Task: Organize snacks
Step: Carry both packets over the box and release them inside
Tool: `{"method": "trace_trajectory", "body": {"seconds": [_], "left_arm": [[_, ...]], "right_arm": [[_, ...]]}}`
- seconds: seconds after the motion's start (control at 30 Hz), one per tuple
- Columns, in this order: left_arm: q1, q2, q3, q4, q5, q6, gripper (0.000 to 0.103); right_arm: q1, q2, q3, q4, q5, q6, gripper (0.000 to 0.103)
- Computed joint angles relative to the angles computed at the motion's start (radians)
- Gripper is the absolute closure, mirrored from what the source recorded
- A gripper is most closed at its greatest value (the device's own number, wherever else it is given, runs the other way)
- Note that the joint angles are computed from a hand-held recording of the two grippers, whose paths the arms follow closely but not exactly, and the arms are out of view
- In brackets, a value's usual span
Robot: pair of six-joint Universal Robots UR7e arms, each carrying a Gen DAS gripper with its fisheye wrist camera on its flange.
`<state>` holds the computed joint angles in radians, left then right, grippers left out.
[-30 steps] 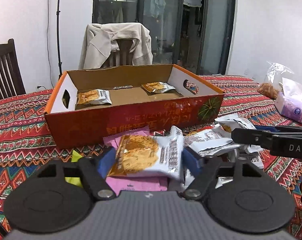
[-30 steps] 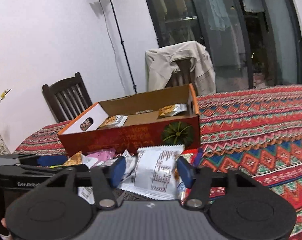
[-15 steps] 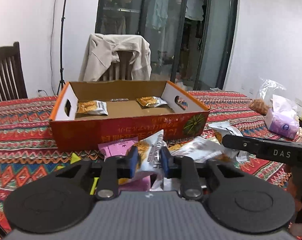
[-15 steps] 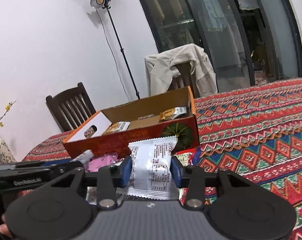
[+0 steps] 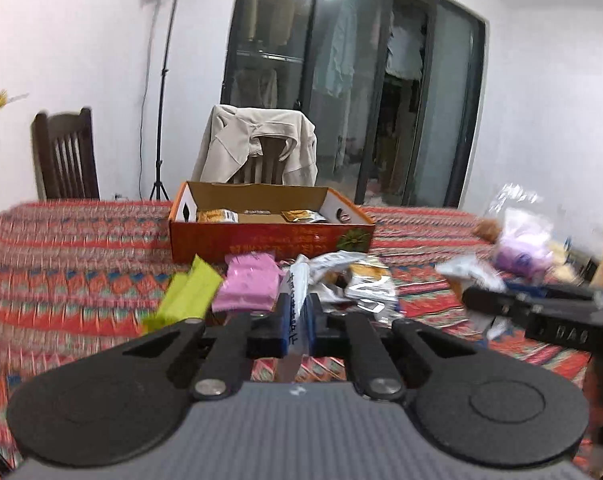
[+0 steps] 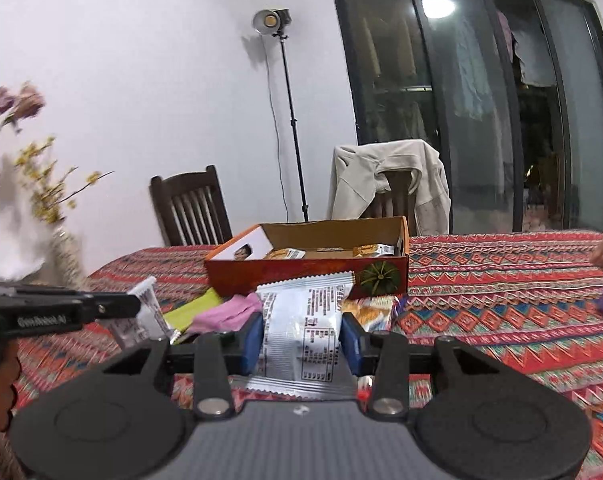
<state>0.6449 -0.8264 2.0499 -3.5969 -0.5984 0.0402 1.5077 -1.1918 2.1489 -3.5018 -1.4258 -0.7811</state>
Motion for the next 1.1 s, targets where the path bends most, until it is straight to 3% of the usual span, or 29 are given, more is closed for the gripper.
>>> {"method": "trace_trajectory", "body": {"seconds": [0.2, 0.47, 0.57, 0.8, 0.93, 1.1], "left_arm": [[-0.053, -0.036, 0.056, 0.020, 0.047, -0.072, 0.094], [-0.061, -0.068, 0.071, 0.000, 0.016, -0.058, 0.094], [-0.037, -0.080, 0.026, 0.014, -0.021, 0.011, 0.094], [0.101, -0.055, -0.223, 0.148, -0.185, 0.177, 0.094], [0.177, 0.002, -0.427, 0.262, -0.258, 0.219, 0.094], [0.253, 0.121, -0.707, 0.378, -0.299, 0.268, 0.094]], "right_arm": [[-0.011, -0.094, 0.101, 0.019, 0.012, 0.001, 0.063], [0.004, -0.119, 0.126, 0.006, 0.029, -0.002, 0.063], [0.016, -0.108, 0.090, 0.034, 0.028, -0.001, 0.063], [0.071, -0.008, -0.113, 0.129, 0.018, 0.013, 0.063], [0.102, 0.090, -0.312, 0.250, 0.007, 0.040, 0.063], [0.141, 0.249, -0.608, 0.417, -0.051, 0.053, 0.063]]}}
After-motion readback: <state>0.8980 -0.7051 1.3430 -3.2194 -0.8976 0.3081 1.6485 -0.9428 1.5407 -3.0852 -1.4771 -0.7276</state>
